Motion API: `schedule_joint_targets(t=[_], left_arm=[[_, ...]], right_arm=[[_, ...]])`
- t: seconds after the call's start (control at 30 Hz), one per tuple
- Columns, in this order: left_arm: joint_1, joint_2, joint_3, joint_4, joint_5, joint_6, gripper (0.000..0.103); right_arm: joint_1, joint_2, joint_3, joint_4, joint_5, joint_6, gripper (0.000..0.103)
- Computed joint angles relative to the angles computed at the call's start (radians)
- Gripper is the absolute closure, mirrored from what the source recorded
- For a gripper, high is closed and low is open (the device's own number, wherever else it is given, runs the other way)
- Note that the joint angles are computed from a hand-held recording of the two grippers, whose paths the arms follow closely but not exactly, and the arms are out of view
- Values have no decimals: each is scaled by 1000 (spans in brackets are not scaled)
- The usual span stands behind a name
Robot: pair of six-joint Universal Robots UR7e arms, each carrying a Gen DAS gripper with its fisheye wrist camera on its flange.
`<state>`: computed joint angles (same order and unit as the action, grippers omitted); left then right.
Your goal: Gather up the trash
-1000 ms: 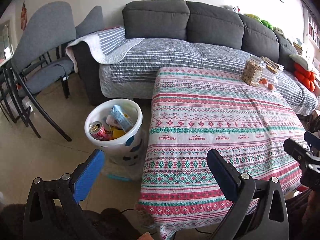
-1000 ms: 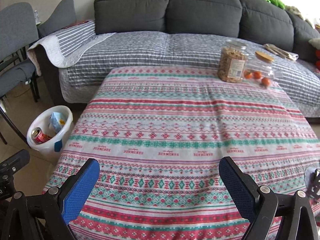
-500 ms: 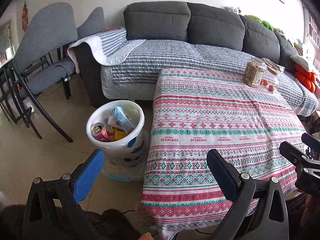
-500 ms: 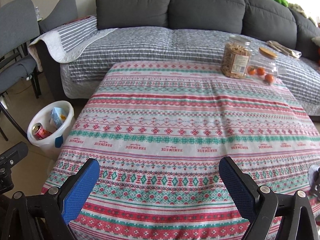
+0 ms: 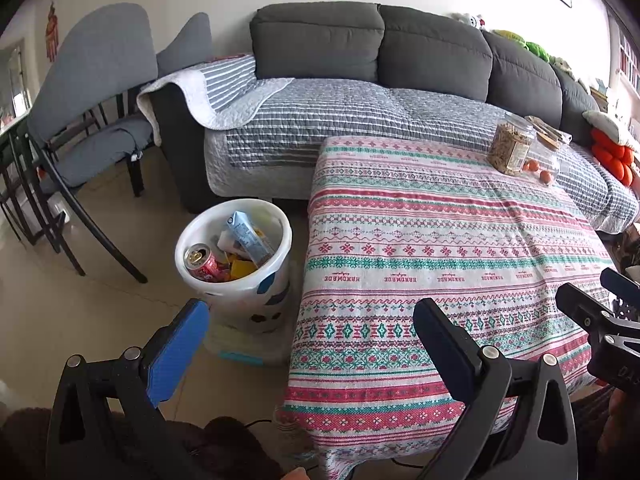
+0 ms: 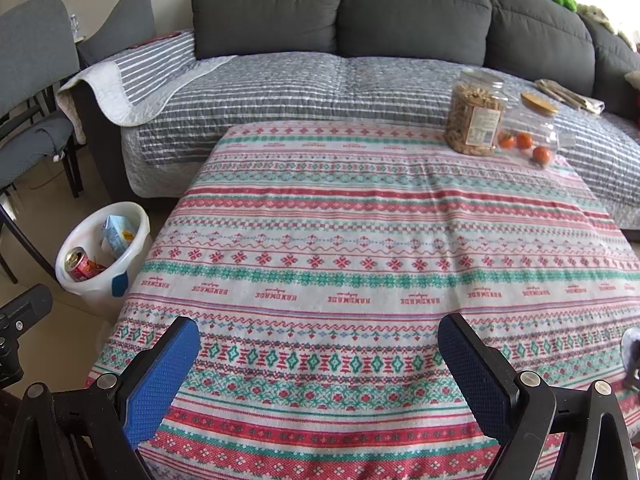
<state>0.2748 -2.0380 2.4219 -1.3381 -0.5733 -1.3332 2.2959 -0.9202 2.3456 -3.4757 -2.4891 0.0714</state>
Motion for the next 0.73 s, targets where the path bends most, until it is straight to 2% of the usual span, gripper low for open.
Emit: schedule_joint_targets(t=[0.47,0.73], left_arm=[[4,11,-1,-5,3,4,0],[14,19,8,-80,-12,68,0]], right_arm=[[-1,0,-3,0,17,-3,4],[4,2,-4,-1,18,-1,4]])
